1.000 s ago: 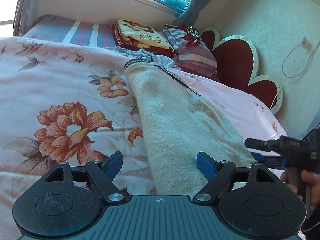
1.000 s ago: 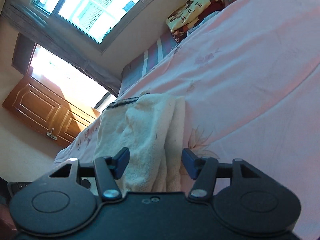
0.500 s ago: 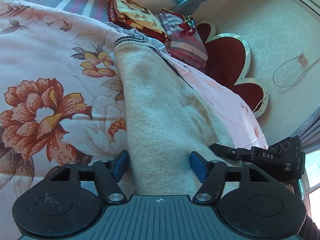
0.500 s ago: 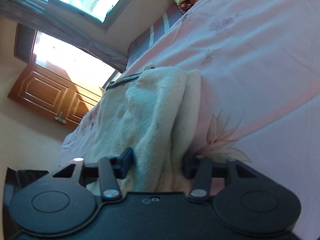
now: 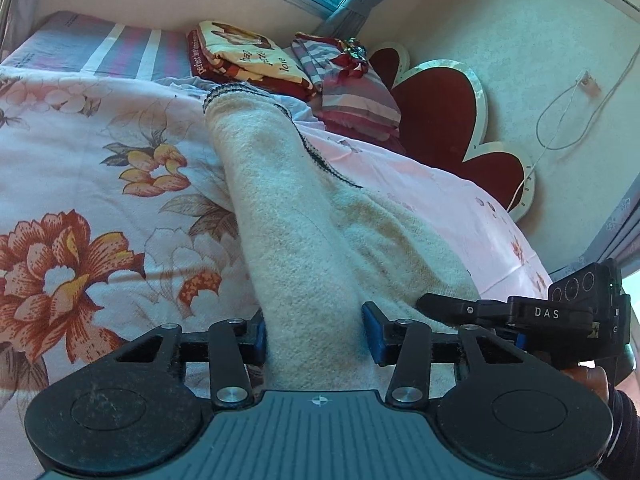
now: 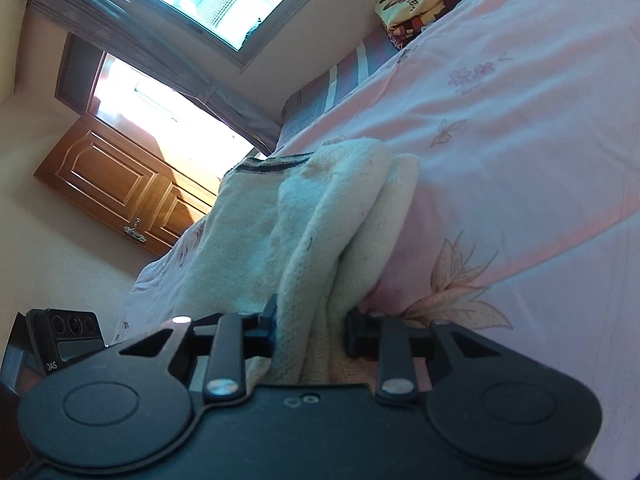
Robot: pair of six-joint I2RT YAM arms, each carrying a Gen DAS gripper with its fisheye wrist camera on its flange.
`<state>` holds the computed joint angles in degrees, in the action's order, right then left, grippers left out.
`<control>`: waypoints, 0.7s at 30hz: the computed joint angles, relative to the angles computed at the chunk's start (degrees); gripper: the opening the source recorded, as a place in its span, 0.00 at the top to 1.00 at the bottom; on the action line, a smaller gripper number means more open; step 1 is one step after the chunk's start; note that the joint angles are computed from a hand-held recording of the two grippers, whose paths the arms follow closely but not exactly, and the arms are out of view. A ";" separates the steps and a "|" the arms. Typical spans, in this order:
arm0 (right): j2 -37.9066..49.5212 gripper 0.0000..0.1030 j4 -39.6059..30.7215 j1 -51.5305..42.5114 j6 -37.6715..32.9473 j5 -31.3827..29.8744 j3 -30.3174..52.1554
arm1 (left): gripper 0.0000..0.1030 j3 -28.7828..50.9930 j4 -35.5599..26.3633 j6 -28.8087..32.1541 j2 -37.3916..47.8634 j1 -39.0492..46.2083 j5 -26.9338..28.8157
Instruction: Fold small clothes
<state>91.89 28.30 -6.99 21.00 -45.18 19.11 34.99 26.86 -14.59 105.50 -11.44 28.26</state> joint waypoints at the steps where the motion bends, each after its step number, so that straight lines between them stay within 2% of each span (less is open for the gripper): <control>1: -0.65 0.72 0.51 0.08 0.50 -0.13 -0.64 | 0.56 -0.13 -0.87 0.68 -1.13 -0.13 -0.24; 7: -7.56 0.72 0.82 2.88 2.77 1.85 -4.26 | 0.56 -2.72 -6.10 4.93 -8.98 2.93 1.74; 10: -9.82 0.72 2.51 8.20 6.80 6.22 -4.75 | 0.56 -4.93 -8.18 7.61 -13.08 4.99 2.94; 15: -16.40 0.72 0.37 16.99 10.87 14.18 -5.78 | 0.56 -9.23 -12.69 13.11 -20.41 10.95 7.56; 18: -21.00 0.72 -2.12 23.73 14.04 20.57 -5.79 | 0.56 -10.23 -18.40 18.42 -24.55 16.74 12.15; 21: -22.99 0.72 -3.63 32.02 17.26 27.88 -4.78 | 0.56 -10.34 -27.56 26.07 -29.55 24.21 16.72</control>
<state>68.90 24.67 25.04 38.26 -17.30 14.33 24.65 -0.70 11.48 75.95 12.76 44.98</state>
